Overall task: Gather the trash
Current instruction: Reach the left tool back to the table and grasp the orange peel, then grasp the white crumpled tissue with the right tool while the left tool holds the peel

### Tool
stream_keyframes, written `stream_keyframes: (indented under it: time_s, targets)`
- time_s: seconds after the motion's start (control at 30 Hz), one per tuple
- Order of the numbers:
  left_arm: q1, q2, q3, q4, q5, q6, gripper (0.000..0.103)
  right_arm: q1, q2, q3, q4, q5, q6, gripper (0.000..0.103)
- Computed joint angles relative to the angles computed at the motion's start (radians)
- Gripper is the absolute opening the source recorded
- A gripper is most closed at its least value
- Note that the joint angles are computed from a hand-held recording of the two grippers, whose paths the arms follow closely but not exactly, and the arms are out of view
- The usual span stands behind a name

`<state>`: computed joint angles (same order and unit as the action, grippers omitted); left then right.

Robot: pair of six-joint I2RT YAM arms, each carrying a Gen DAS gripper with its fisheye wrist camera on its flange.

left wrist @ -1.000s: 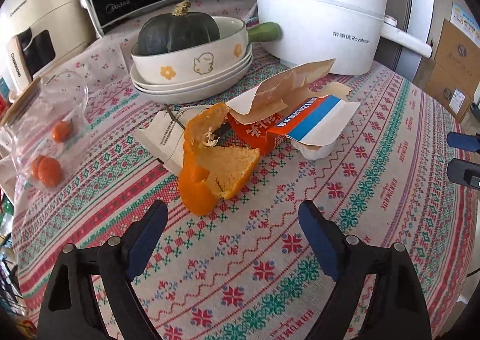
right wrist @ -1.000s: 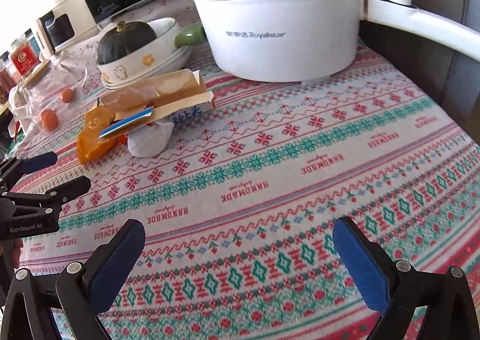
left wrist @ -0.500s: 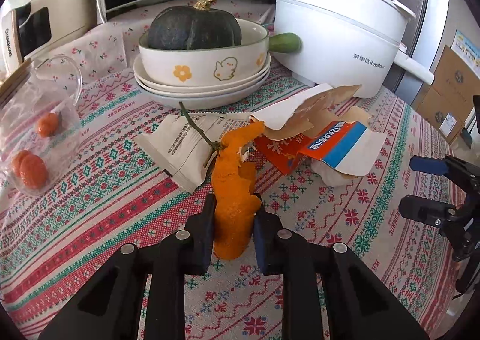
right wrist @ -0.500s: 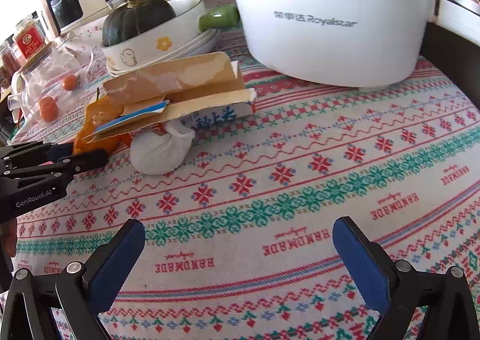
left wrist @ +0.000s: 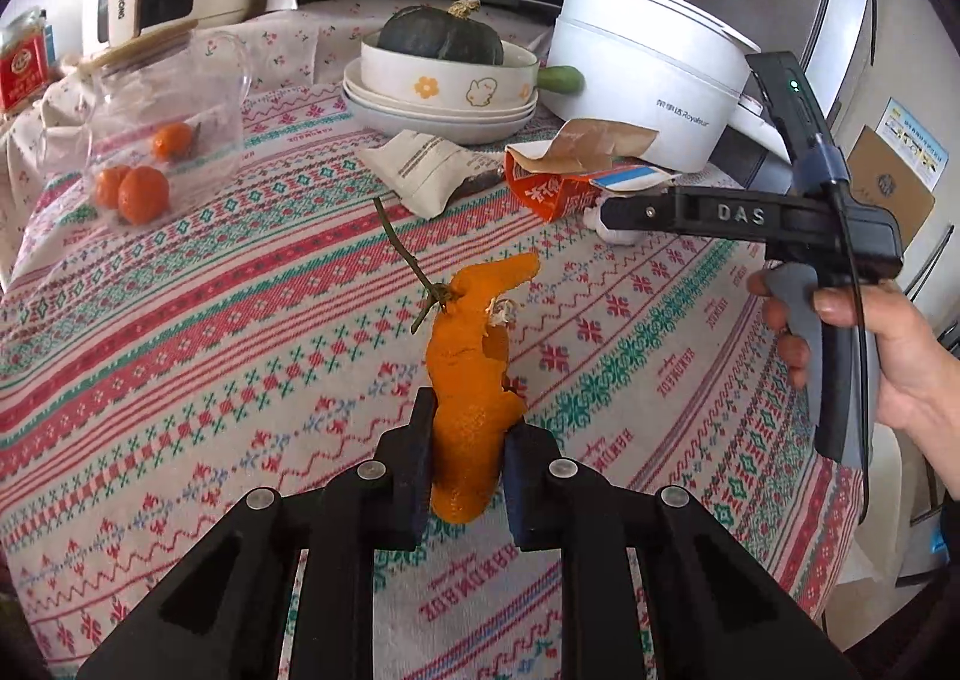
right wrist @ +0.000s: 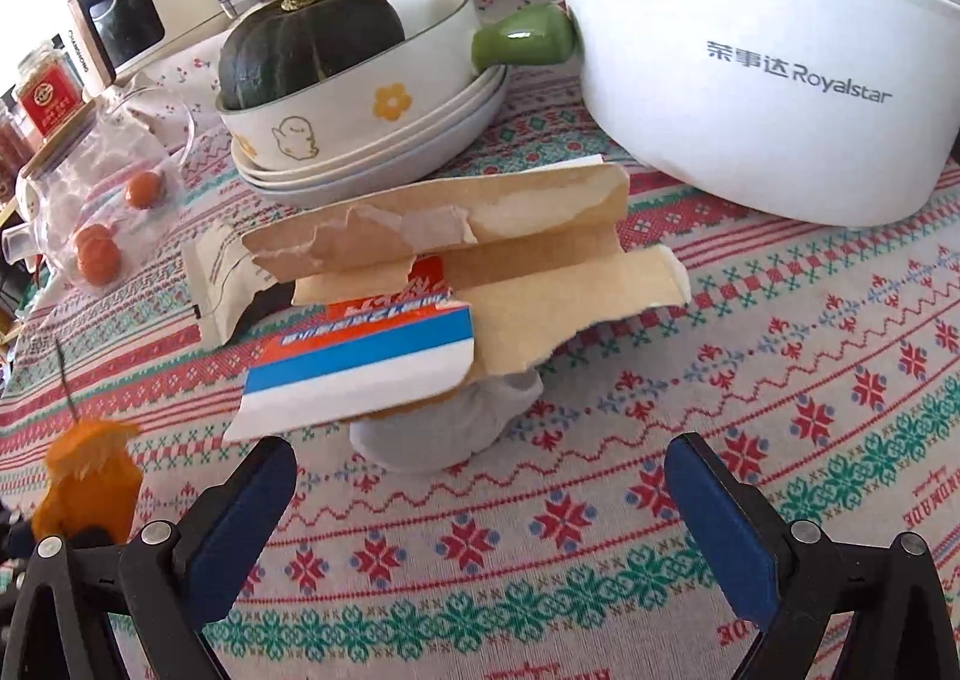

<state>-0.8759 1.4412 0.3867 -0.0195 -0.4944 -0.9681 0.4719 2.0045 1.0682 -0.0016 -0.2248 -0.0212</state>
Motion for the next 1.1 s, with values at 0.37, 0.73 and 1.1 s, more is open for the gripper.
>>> stream_keyframes:
  time_s: [0.37, 0.73, 1.1]
  targets:
    - [-0.252, -0.061, -0.021, -0.157, -0.089, -0.361, 0.02, 0.019, -0.046, -0.049, -0.03, 0.039, -0.041, 0.036]
    - [-0.549, -0.006, 0.1, -0.36, -0.196, -0.714, 0.02, -0.033, -0.305, -0.334, -0.043, 0.026, -0.144, 0.035]
    - [-0.729, 0.088, 0.222, -0.488, -0.245, -0.927, 0.02, -0.127, -0.65, -0.572, -0.161, -0.033, -0.258, 0.035]
